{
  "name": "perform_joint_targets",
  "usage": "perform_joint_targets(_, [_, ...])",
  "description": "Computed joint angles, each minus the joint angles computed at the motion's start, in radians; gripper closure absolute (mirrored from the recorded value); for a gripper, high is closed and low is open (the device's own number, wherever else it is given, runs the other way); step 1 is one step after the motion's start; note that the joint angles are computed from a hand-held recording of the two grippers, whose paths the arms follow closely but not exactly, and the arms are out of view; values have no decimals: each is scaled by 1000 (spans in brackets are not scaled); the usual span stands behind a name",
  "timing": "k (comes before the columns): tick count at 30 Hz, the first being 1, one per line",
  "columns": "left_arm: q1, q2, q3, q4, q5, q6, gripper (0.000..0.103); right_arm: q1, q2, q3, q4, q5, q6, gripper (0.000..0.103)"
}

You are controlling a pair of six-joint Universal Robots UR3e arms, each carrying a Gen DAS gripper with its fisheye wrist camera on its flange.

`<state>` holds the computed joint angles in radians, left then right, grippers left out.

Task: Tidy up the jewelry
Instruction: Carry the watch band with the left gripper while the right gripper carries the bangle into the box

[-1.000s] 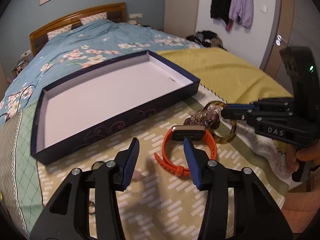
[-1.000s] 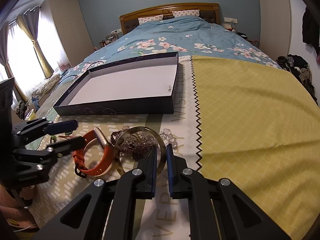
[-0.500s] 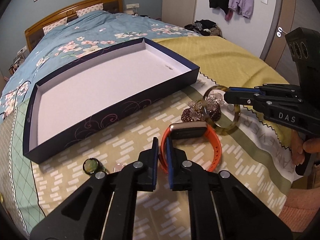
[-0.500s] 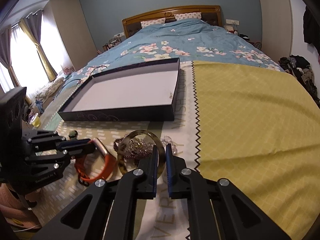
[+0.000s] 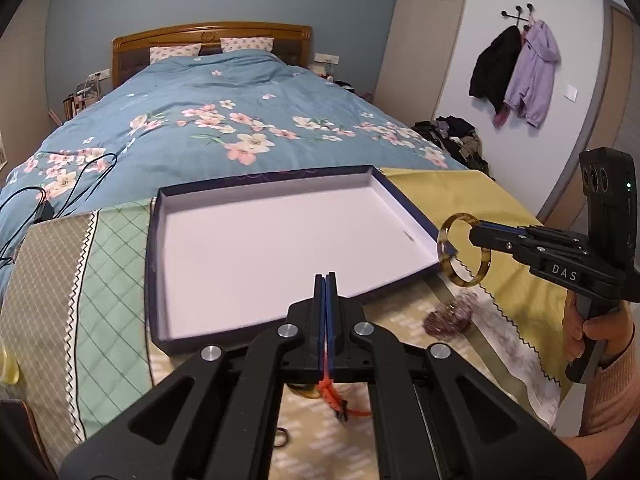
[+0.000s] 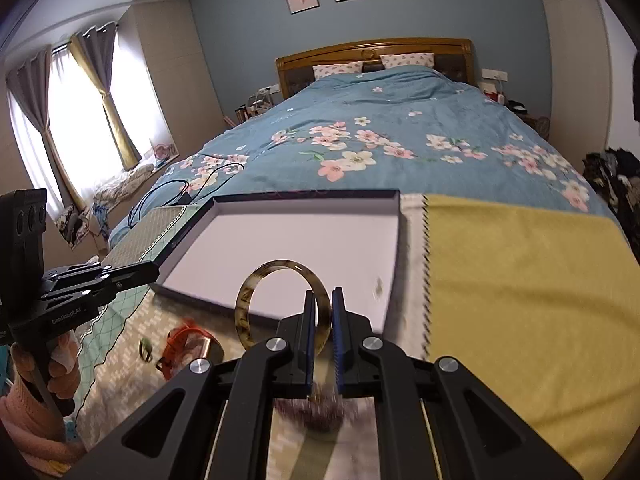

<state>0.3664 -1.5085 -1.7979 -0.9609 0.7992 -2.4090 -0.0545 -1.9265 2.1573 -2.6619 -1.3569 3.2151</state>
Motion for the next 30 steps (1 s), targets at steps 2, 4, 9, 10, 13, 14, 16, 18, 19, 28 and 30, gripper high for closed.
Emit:
perform_joint_targets(2, [5, -20, 39, -72, 2, 64, 102, 7, 42, -28, -11, 6, 0, 97])
perform_joint_targets(4, [8, -10, 34, -118, 8, 152, 97, 11, 55, -26, -20, 11, -2, 97])
perform_joint_targets(9, [-47, -14, -49, 3, 70, 216, 85, 6, 50, 11, -22, 28, 15, 97])
perform_joint_targets(10, [-57, -27, -43, -1, 78, 234, 84, 1, 44, 20, -19, 34, 18, 97])
perform_joint_targets(13, [-90, -57, -55, 56, 120, 247, 84, 1, 32, 39, -14, 38, 24, 97])
perform_joint_targets(14, [-109, -68, -63, 96, 141, 247, 84, 1, 30, 44, -14, 39, 26, 97])
perform_joint_targets(16, [-134, -84, -61, 123, 164, 276, 84, 0, 27, 57, -20, 45, 31, 97])
perform_joint_targets(18, [-163, -102, -51, 135, 189, 313, 85, -3, 21, 70, -26, 53, 35, 97])
perform_joint_targets(19, [-175, -110, -43, 130, 199, 341, 87, -6, 21, 75, -29, 59, 37, 97])
perform_joint_targets(28, [-219, -134, 17, 60, 254, 461, 88, -13, 22, 91, -36, 75, 35, 95])
perform_joint_targets(30, [-224, -137, 25, 54, 264, 472, 89, -18, 20, 96, -39, 82, 35, 95])
